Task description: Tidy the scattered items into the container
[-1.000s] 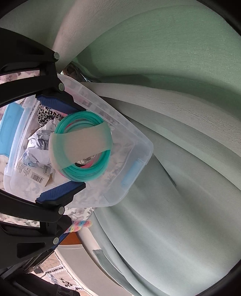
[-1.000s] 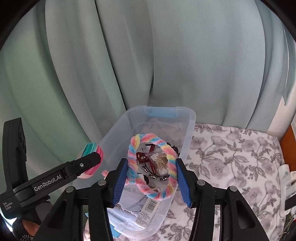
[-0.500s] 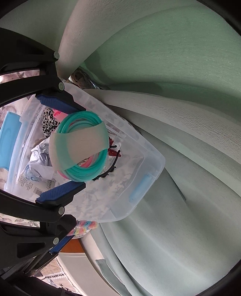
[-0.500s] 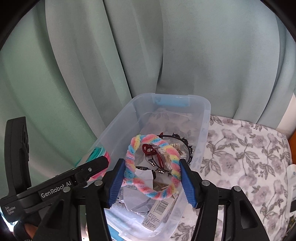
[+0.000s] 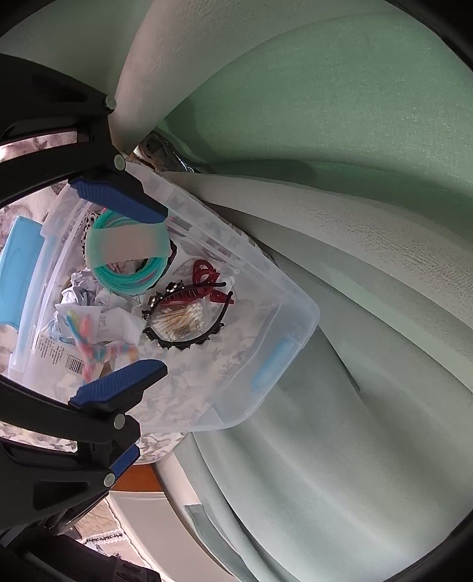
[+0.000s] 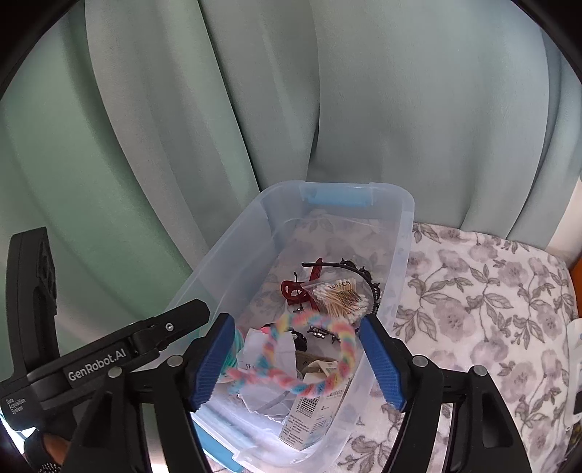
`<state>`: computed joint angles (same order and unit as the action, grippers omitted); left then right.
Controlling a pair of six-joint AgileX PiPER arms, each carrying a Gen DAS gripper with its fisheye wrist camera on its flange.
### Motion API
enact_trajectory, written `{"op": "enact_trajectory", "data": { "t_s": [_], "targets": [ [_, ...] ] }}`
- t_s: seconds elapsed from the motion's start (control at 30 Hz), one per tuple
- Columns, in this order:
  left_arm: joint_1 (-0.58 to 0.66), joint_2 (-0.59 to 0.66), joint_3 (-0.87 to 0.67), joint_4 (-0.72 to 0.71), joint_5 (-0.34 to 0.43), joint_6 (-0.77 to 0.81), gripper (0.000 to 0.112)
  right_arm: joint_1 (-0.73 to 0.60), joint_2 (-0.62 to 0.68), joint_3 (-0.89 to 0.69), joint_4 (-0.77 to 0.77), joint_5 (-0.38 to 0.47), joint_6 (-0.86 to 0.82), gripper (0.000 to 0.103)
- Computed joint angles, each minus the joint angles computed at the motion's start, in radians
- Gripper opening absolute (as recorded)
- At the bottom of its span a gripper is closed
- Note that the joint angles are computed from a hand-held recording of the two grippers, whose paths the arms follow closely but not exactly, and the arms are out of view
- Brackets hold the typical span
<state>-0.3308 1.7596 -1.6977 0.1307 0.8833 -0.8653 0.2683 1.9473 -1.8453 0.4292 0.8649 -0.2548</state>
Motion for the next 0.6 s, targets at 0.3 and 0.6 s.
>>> {"op": "enact_trajectory", "data": {
  "t_s": [0.3,0.6],
  "targets": [
    [-0.017,0.001,-0.025,0.042,0.037,-0.014,0.086,-0.010,-0.020,0.025,-0.004,-0.015,0.014,0.096],
    [-0.045,0.008,-0.055,0.074,0.051,-0.007,0.092,-0.033,-0.062,0.065,0.007,-0.035,0.011,0.103]
  ]
}}
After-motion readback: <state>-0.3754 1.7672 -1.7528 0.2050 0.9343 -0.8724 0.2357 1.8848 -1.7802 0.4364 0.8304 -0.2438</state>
